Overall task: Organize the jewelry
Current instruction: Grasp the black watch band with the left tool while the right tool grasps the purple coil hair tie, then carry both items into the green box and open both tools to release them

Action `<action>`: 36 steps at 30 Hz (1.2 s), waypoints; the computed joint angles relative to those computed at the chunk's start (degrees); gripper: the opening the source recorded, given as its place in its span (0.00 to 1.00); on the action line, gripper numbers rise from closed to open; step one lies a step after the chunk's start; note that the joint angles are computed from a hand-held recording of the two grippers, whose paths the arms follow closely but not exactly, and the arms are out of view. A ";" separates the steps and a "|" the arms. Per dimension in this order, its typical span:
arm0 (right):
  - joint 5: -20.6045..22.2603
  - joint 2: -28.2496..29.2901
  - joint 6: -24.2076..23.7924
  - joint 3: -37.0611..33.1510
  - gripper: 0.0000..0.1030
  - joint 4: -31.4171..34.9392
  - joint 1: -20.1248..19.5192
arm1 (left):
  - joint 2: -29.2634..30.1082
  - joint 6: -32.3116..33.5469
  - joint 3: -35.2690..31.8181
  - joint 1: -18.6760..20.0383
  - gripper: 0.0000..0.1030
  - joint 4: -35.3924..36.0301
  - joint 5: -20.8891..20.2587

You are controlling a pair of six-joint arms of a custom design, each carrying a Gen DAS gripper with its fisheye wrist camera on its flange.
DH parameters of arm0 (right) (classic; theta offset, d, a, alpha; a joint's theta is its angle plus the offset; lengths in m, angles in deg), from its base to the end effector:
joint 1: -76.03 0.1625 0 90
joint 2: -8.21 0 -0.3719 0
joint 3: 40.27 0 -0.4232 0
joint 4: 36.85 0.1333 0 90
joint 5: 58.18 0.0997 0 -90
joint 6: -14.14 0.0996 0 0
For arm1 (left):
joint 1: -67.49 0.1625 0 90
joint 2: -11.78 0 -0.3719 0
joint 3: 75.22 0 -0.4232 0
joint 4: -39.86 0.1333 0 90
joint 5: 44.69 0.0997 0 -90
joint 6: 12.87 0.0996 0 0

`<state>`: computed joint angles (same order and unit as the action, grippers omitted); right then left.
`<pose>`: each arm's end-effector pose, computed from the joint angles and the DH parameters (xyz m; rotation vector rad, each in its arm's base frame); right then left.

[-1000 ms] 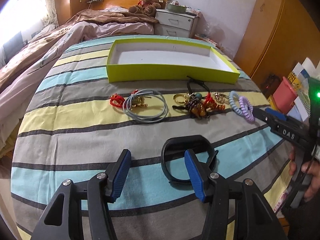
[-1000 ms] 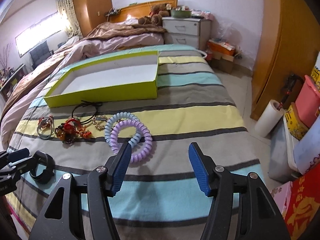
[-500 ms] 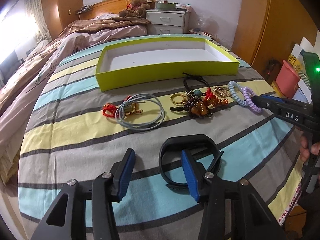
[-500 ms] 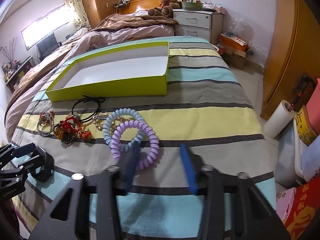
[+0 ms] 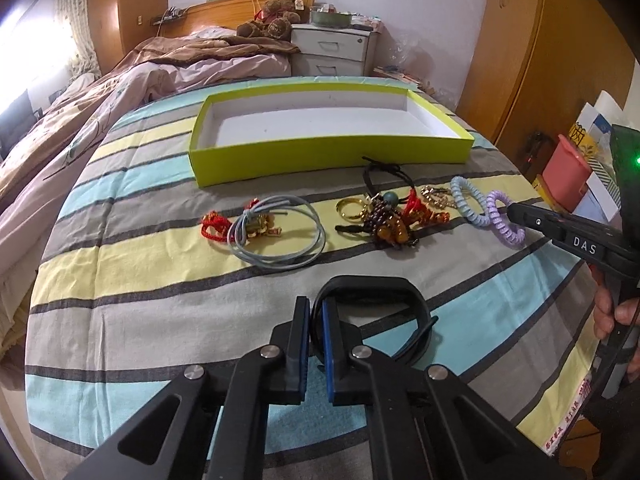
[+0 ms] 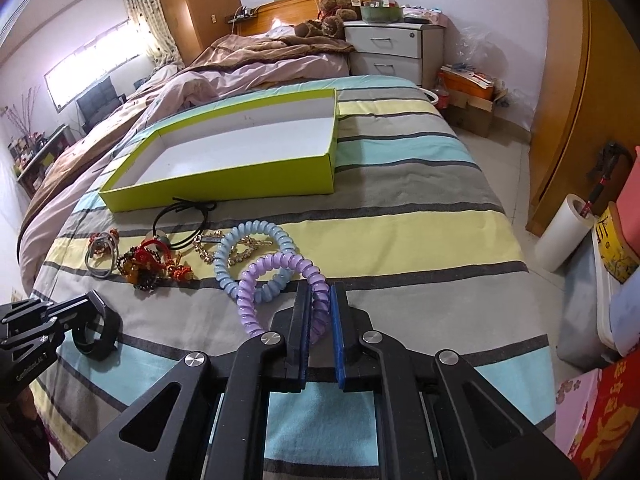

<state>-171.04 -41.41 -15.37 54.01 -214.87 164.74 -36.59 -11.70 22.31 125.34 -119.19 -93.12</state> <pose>0.0793 -0.6794 0.1501 0.4063 -2.4241 0.8075 -0.1733 -0.6504 0.0842 0.5467 2.3960 -0.6629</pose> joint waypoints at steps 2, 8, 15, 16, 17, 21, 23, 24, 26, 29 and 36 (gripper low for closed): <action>0.33 -0.28 -0.06 0.38 0.09 -0.68 0.17 | -0.12 0.55 0.00 -0.12 0.06 -0.43 -0.13; 1.87 -1.33 -0.15 1.49 0.09 -1.91 0.57 | -0.83 0.40 0.13 -0.15 0.06 -1.24 -0.74; 2.35 -1.12 0.06 -0.44 0.09 -1.50 1.67 | -0.93 0.97 -2.74 0.36 0.06 -2.15 -1.33; 2.41 -0.78 0.24 -1.39 0.09 -0.96 1.92 | -0.55 1.56 -3.72 0.38 0.06 -2.17 -1.03; 2.61 -0.34 0.50 -2.54 0.09 -0.16 2.13 | -0.11 2.51 -4.78 0.47 0.06 -2.31 -0.78; 1.56 2.88 0.49 -8.50 0.09 2.53 3.25 | 1.94 4.41 -10.28 1.26 0.06 -2.00 -1.29; 0.97 4.59 0.29 -11.38 0.09 3.65 3.73 | 3.50 5.27 -13.55 1.80 0.06 -1.22 -1.02; 0.54 5.94 -0.20 -13.66 0.09 4.53 4.05 | 4.47 5.60 -15.41 2.16 0.06 -0.91 -0.94; -0.44 8.11 -0.73 -17.31 0.09 6.36 4.45 | 6.22 6.00 -18.76 2.77 0.06 0.38 -0.93; -2.13 11.90 -1.41 -23.45 0.09 9.03 4.64 | 9.26 6.90 -24.10 3.88 0.06 1.81 -1.58; -4.96 20.64 -1.64 -37.67 0.09 16.91 4.31 | 17.63 7.73 -38.35 6.60 0.06 9.33 -2.01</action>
